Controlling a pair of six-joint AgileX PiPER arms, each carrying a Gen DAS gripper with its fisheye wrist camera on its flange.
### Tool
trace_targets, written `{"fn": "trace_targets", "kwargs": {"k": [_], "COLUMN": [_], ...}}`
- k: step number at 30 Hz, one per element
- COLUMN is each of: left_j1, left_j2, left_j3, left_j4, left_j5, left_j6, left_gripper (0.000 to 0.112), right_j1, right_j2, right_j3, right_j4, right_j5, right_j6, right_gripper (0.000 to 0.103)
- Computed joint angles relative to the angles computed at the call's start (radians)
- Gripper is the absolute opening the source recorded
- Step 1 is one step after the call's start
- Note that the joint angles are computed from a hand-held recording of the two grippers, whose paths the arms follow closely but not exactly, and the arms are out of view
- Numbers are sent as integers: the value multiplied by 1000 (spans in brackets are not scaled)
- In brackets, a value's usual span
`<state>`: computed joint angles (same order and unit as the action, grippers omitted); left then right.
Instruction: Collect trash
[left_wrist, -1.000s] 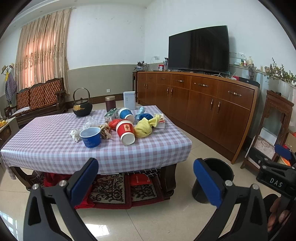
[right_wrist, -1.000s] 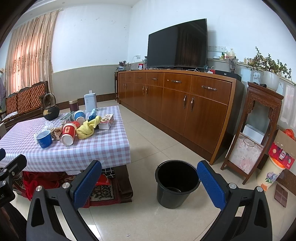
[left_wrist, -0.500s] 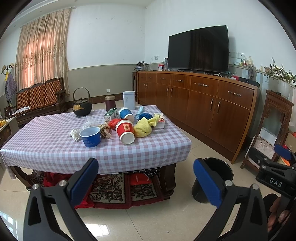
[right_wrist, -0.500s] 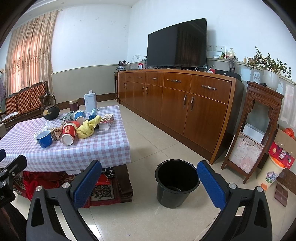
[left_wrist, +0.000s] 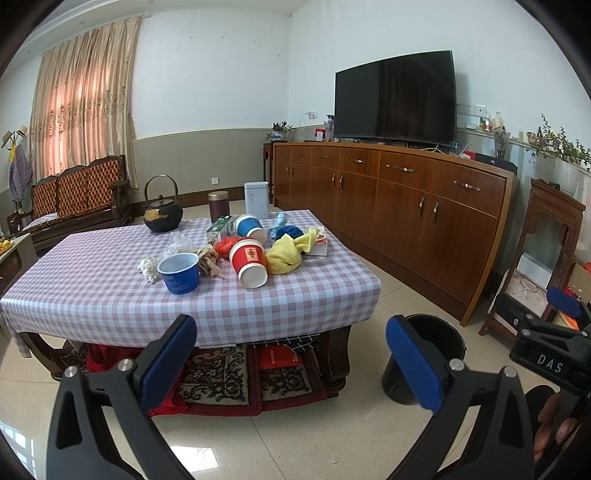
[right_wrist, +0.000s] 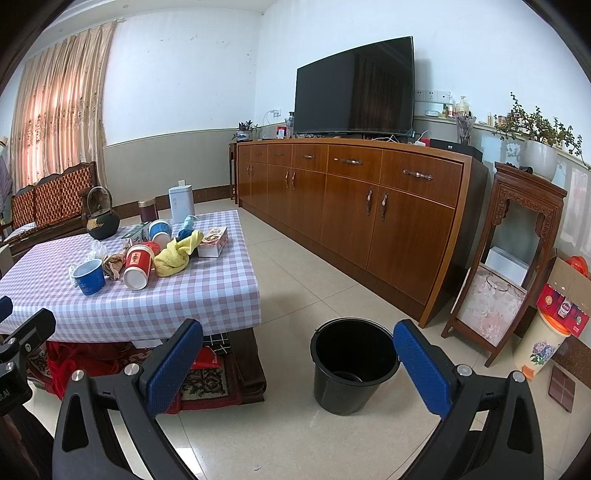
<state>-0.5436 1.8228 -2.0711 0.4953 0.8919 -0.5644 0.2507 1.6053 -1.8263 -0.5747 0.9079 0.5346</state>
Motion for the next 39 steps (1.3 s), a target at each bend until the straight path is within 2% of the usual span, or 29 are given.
{"fn": "trace_targets", "kwargs": {"k": [30,39], "left_j1": [-1,41], "left_j2": [25,36], "left_j3": [-53,-53], "left_j4": [-17,-21], "left_j5": [27,26], "left_j6": [22,31], "left_gripper": [103,103], "right_j1": [13,-17], "right_j2": [21,63], "right_j3": [-30,-58], "right_j4": [7,121], "right_j5": [15,-10], "right_j6": [-3,-112], "right_gripper": [103,103]}}
